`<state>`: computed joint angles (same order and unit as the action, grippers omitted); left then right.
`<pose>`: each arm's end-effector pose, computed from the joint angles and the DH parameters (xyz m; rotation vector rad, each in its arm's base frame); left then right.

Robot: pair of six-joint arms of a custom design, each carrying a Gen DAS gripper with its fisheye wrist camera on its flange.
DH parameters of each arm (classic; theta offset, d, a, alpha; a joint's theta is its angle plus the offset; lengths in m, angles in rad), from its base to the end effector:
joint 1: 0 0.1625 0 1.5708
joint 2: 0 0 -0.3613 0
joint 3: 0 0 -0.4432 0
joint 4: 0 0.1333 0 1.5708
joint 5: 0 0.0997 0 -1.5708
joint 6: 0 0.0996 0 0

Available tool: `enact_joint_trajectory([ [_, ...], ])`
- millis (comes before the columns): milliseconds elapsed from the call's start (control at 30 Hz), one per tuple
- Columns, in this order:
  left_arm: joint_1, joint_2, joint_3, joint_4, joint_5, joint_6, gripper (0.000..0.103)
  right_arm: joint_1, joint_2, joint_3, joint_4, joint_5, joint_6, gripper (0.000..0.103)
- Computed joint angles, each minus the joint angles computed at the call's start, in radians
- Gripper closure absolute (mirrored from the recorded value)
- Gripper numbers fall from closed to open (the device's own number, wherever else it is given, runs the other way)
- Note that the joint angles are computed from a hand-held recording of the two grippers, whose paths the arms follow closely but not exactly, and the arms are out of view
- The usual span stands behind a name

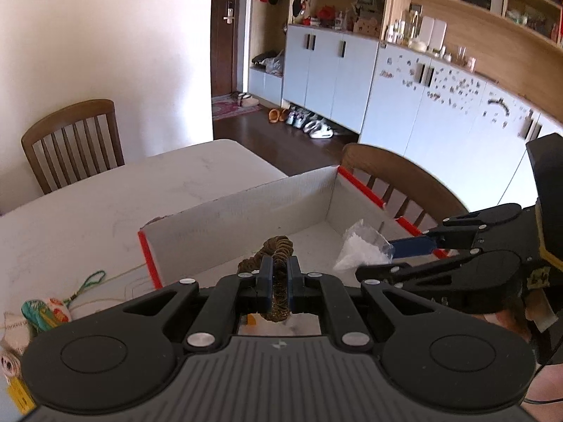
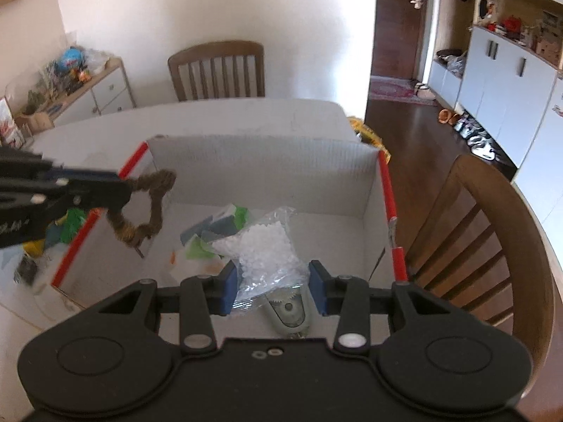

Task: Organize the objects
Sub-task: 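Carry the bracelet and bead bag with both tools into the box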

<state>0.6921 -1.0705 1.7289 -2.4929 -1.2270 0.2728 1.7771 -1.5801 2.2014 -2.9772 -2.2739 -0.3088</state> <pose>-0.3898 -0.5398 0.1438 1.4961 2.4253 -0.5082 0.1660 -0.4569 0.2825 0.2440 -2.2749 0.8928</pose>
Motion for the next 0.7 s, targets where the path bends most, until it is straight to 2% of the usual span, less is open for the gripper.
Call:
enact_joint_trajectory([
  [267, 0.004, 0.129, -0.084, 0.003, 0.130, -0.006, 0.096, -0.041, 0.041, -0.035, 0.062, 0.022, -0.048, 0.063],
  [633, 0.016, 0.241, -0.183, 0.127, 0.235, -0.069, 0.096, -0.074, 0.063, -0.058, 0.160, 0.031, -0.085, 0.063],
  [700, 0.023, 0.257, -0.214, 0.182, 0.228, -0.102, 0.096, -0.075, 0.073, -0.066, 0.169, 0.029, -0.097, 0.063],
])
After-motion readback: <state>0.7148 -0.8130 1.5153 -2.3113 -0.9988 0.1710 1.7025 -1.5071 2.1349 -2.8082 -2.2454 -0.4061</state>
